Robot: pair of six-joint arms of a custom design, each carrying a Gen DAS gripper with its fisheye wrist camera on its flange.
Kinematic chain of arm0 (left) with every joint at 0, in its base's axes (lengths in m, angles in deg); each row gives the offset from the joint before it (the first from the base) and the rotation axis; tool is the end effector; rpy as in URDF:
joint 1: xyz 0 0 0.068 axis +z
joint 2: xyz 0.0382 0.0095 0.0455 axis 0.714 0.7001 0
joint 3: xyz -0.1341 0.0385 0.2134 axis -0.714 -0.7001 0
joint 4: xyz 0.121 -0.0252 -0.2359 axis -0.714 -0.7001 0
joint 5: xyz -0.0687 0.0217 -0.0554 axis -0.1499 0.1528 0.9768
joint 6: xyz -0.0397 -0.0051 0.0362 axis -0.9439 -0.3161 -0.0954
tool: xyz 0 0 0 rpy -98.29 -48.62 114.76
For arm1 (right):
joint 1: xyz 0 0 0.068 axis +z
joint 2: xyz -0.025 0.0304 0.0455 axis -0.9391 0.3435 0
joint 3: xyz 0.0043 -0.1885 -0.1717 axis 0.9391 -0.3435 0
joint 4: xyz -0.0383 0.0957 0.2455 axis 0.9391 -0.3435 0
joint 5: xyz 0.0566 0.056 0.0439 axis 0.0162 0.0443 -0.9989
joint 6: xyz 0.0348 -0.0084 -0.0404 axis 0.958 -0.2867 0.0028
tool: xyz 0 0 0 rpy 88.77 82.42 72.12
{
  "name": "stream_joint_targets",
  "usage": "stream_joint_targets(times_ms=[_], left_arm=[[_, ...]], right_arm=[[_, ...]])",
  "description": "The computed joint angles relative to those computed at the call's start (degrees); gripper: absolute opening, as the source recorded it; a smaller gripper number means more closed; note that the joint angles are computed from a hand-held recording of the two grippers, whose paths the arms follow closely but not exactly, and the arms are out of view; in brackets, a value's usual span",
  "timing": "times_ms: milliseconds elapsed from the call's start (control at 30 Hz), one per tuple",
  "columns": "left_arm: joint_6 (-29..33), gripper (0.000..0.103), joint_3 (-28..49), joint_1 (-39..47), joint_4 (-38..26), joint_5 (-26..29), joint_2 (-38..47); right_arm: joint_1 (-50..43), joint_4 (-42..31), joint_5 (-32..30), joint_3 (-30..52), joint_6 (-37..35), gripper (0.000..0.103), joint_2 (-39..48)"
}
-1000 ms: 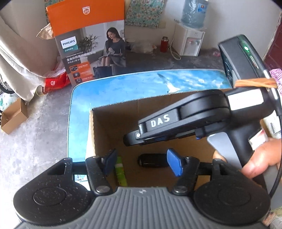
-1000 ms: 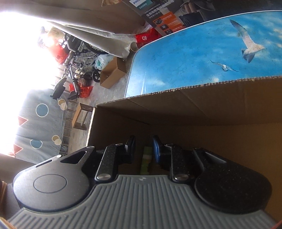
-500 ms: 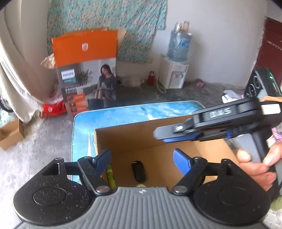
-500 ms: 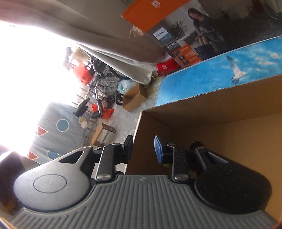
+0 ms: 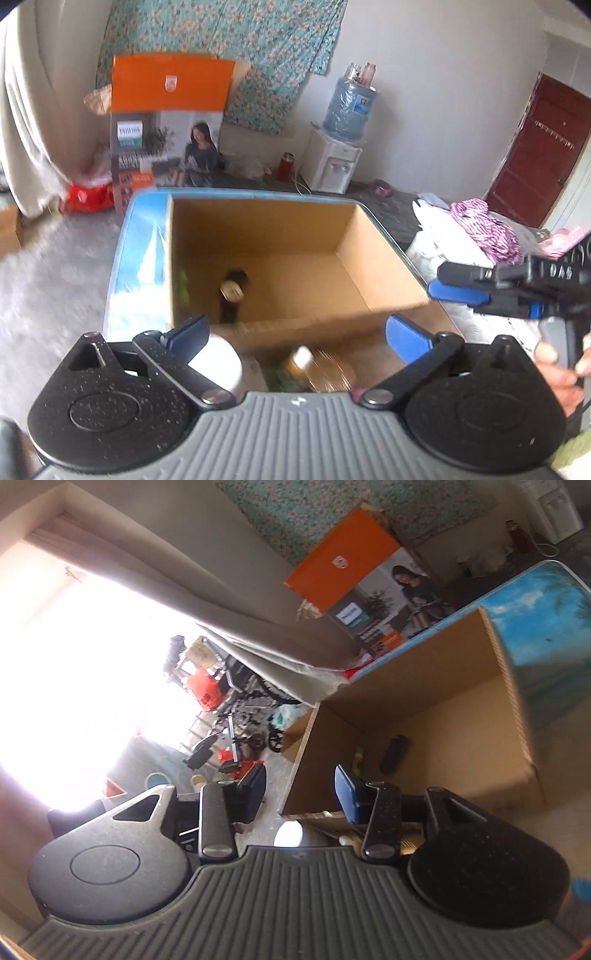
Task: Organize rigid objects
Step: 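Move the right tool back toward the now empty pink bowl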
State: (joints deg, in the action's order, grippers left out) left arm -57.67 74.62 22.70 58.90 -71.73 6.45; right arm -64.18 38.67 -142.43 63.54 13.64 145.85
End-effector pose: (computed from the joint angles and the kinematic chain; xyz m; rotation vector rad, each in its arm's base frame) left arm 0.2447 -0.0977 0.2757 -0.1715 2.2819 -0.3017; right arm 0.3885 0.0687 0.2493 -0.2797 2.2119 1.3310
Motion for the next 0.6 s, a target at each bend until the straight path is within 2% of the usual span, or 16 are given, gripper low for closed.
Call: stream_joint_targets(times_ms=[167, 300, 433, 600], left_arm=[[-4.64, 0.103, -8.58, -2.96, 5.8, 2.24, -0.81], [-5.9, 0.103, -11.47, -4.72, 7.71, 3.29, 1.13], [-6.9, 0.103, -12.77, -8.18, 10.88, 1.34, 4.74], [-1.44, 0.103, -7.02, -12.87, 10.22, -3.02, 15.5]], right_arm=[[-1.94, 3.89, 5.24, -15.92, -3.27, 0.042, -8.06], [-1.49, 6.3, 9.45, -23.62, -4.31, 0.042, -10.65], [1.21, 7.2, 16.85, -26.93, -6.05, 0.042, -10.73], [4.6, 6.12, 22.69, -24.94, -8.29, 0.041, -6.63]])
